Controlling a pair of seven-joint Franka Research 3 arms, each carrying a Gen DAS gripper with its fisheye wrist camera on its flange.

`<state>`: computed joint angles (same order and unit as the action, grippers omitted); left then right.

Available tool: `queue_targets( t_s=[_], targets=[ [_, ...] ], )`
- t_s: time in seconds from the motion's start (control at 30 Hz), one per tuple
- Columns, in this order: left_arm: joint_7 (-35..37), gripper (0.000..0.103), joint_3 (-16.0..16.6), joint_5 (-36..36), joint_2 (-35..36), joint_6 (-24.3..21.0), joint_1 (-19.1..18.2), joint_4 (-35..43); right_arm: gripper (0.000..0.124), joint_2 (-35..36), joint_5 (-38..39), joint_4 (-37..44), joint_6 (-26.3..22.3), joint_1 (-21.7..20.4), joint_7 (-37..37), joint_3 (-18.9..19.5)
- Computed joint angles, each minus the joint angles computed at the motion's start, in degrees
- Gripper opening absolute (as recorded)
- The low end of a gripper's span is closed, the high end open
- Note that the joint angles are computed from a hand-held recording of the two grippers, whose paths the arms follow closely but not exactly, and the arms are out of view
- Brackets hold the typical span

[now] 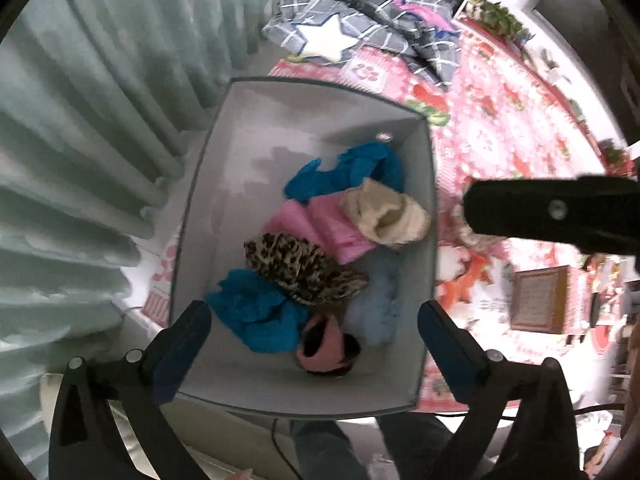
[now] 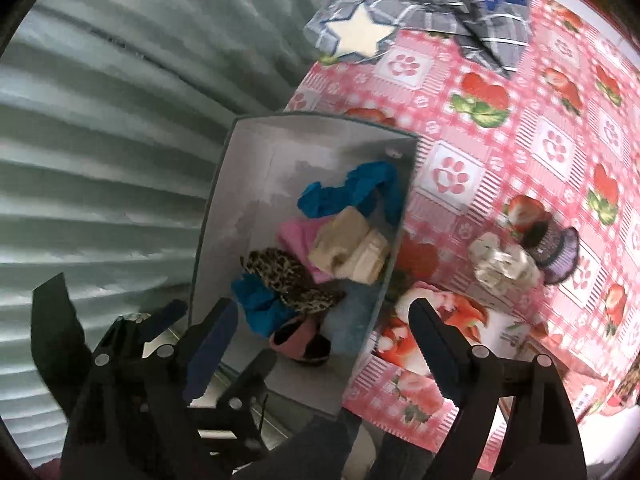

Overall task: Organize soft objects
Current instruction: 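Move both grippers from the box back to the remaining items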

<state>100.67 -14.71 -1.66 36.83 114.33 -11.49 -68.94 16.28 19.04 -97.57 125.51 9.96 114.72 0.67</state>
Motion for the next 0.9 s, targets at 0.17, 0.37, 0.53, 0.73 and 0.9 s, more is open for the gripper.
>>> queue_targets(
  t_s=[0.17, 0.37, 0.53, 0.73, 0.9],
  targets=[
    [3.9, 0.103, -2.4, -3.1, 0.5, -1.0, 0.1, 3.2, 0.088, -8.8, 2.4, -9.2, 1.4, -2.4, 1.8, -1.7],
    [5.7, 0.103, -2.8, -3.4, 2.7, -4.1, -3.4, 8.6, 0.088, -18.3, 1.6, -18.3, 0.6, -6.7, 5.4, -4.2],
    [6.2, 0.103, -2.3, -1.5, 4.7, -7.7, -7.1, 12.0, 0.088, -20.7, -0.9, -21.8, -1.4, -10.2, 7.9, -5.6],
    [6.1, 0.103, -1.1, 2.0, 7.7, -11.3, -11.2, 16.5, 0.088, -16.5, -0.4, -22.1, -5.1, -13.0, 3.2, -6.9],
    [5.1, 0.103, 0.1, 4.6, 11.0, -14.4, -14.2, 22.1, 0.088, -9.9, 2.8, -19.0, -5.4, -14.7, -3.6, -7.3]
  ],
)
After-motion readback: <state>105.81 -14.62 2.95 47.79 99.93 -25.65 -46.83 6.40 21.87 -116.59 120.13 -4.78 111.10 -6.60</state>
